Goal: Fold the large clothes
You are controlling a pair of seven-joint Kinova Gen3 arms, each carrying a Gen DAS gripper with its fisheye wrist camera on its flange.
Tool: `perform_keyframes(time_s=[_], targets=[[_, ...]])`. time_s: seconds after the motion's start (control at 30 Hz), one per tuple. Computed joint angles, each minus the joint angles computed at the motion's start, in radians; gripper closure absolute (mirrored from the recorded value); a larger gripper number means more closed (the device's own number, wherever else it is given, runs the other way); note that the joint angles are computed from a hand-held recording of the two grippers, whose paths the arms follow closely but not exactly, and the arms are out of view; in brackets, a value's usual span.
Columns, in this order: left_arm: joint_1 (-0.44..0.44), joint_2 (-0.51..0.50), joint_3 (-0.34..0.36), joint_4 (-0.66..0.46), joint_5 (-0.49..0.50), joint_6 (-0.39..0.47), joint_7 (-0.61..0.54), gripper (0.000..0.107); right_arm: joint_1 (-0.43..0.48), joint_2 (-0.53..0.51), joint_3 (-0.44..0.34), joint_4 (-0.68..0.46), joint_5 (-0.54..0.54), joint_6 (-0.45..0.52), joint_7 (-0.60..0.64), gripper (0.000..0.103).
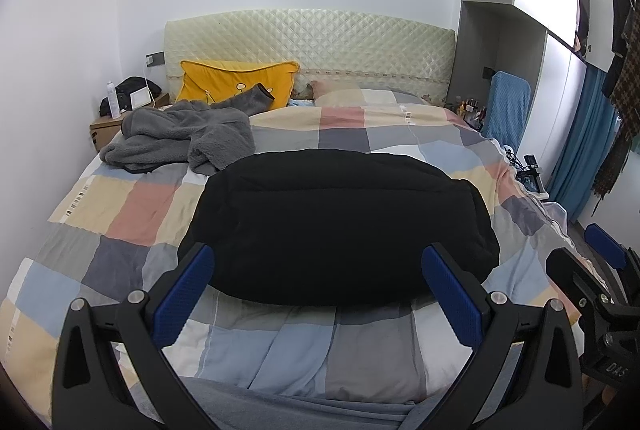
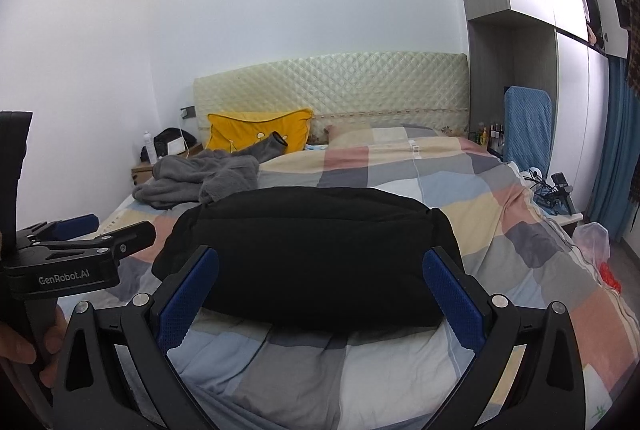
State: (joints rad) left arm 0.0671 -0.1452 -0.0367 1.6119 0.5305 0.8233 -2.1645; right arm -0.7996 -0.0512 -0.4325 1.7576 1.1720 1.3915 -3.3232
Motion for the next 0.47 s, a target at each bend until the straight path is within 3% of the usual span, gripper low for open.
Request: perform_keyframes(time_s=[0.47], targets=[[0.006,-0.01,-0.005,-0.001,0.013,0.006,-0.015,0.005,0.004,-0.001,0.002,0.0,0.007,-0.002,0.003,0.0]])
